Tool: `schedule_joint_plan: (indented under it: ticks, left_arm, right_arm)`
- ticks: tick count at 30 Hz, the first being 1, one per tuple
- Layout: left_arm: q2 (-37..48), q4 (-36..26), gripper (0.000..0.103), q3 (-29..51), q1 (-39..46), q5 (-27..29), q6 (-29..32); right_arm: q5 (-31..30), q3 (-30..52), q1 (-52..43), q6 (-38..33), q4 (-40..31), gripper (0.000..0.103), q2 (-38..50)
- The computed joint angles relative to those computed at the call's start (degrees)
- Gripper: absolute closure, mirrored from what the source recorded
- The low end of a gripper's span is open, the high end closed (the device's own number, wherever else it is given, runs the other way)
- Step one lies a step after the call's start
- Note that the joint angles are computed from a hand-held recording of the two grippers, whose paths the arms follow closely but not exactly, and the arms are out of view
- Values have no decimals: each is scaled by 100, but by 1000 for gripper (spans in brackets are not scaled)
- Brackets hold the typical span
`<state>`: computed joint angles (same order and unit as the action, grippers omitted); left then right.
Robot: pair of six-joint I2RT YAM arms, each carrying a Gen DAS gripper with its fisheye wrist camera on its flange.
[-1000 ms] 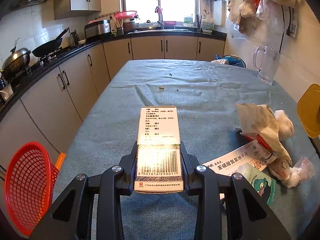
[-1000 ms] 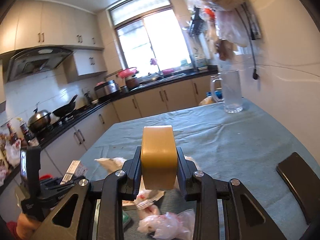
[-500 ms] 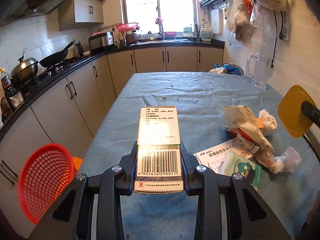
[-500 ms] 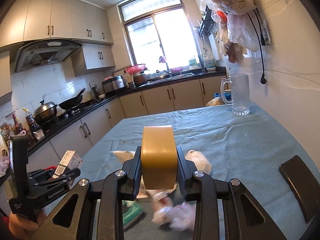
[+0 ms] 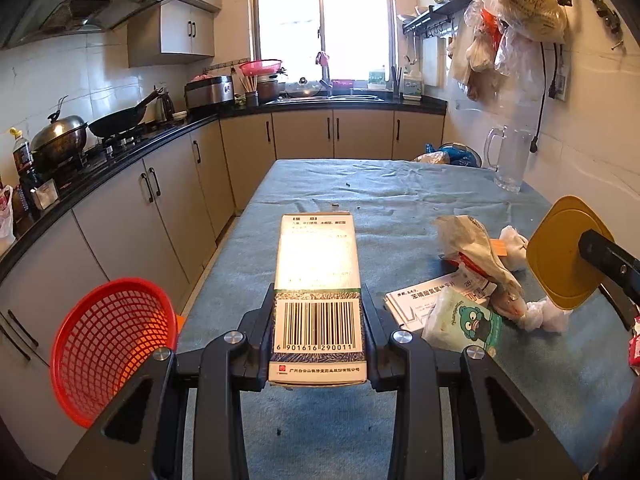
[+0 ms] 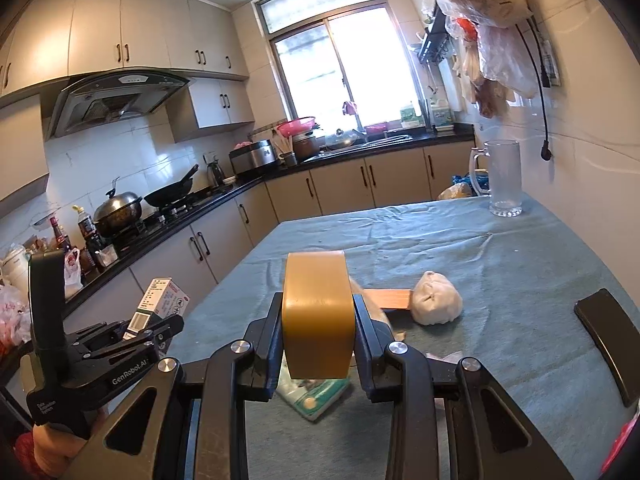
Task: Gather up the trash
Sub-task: 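Carry the white box and tape roll over the red basket with both tools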
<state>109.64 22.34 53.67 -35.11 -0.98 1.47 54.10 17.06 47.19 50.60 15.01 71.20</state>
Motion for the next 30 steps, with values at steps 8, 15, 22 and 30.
schedule_joint_plan:
  ticks: [8,15,22,30]
  left_arm:
    - [-166,158,70,-300,310,177,-5]
    - [-163,229,70,-381,733,377,-39]
    - [-94,245,70,-383,1259,551,-15]
    - [137,157,70,-212,1963,761,-34]
  right_arm:
    - [-255,409,66,-63,122,70,531]
    - [-798,884,-88,-287,475,70,1249]
    - [-1402,1654,-257,-658,652,70,2067]
    - [-2098,2749,-411,-1049,637,70,3030]
